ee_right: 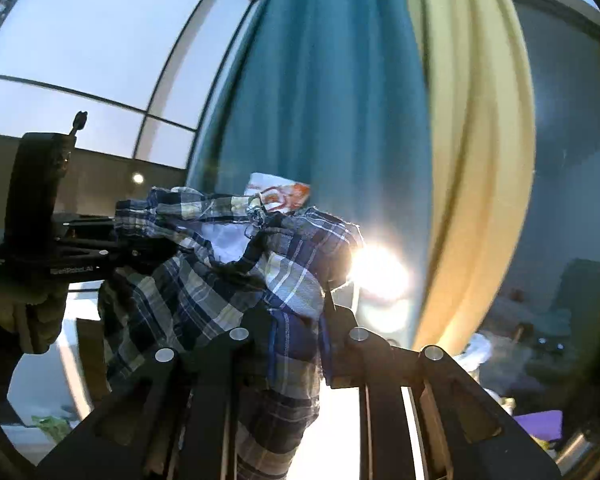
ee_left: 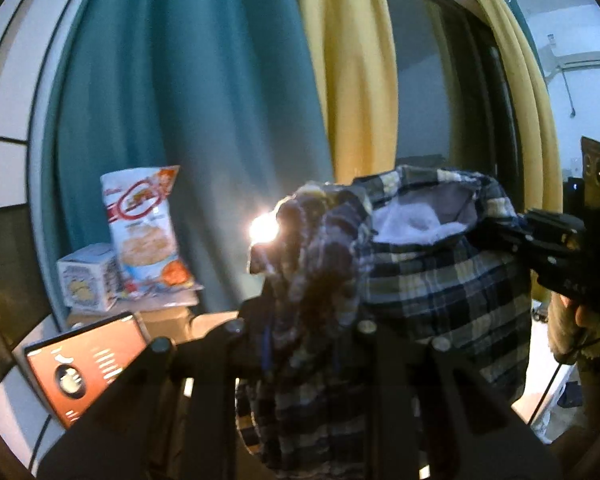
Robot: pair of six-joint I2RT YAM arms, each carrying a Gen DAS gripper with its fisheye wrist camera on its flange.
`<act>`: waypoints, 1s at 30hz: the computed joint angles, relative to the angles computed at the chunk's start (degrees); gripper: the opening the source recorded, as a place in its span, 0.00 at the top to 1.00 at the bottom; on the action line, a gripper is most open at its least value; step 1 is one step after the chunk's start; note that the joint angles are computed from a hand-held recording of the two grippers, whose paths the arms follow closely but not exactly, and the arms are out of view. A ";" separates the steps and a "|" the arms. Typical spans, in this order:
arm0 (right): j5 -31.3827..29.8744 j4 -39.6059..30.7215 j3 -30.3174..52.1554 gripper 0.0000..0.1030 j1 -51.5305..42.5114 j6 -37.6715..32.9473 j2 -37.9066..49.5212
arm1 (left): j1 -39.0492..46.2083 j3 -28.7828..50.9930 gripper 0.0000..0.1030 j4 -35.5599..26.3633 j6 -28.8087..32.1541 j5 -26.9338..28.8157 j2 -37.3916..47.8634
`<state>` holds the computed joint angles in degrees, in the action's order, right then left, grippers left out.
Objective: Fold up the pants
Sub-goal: 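Carry the lifted pants with both grippers and lay them on the table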
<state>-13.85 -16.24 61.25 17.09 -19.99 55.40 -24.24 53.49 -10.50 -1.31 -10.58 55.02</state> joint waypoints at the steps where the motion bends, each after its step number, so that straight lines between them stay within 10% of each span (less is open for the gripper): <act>1: -0.20 0.15 0.09 0.82 0.62 0.54 1.19 | 1.52 -0.77 0.79 -1.06 -0.23 0.94 -0.91; 9: -2.18 2.48 1.52 0.82 1.34 5.66 17.82 | 15.44 -2.93 0.76 1.99 -3.99 13.20 13.52; 16: 2.83 6.38 7.07 0.58 -0.29 10.23 38.09 | 17.70 8.23 0.72 -4.49 -8.29 8.63 39.63; 30: 1.29 4.32 7.07 0.39 -5.54 10.19 37.02 | 13.44 5.14 0.58 0.10 -12.66 1.20 30.22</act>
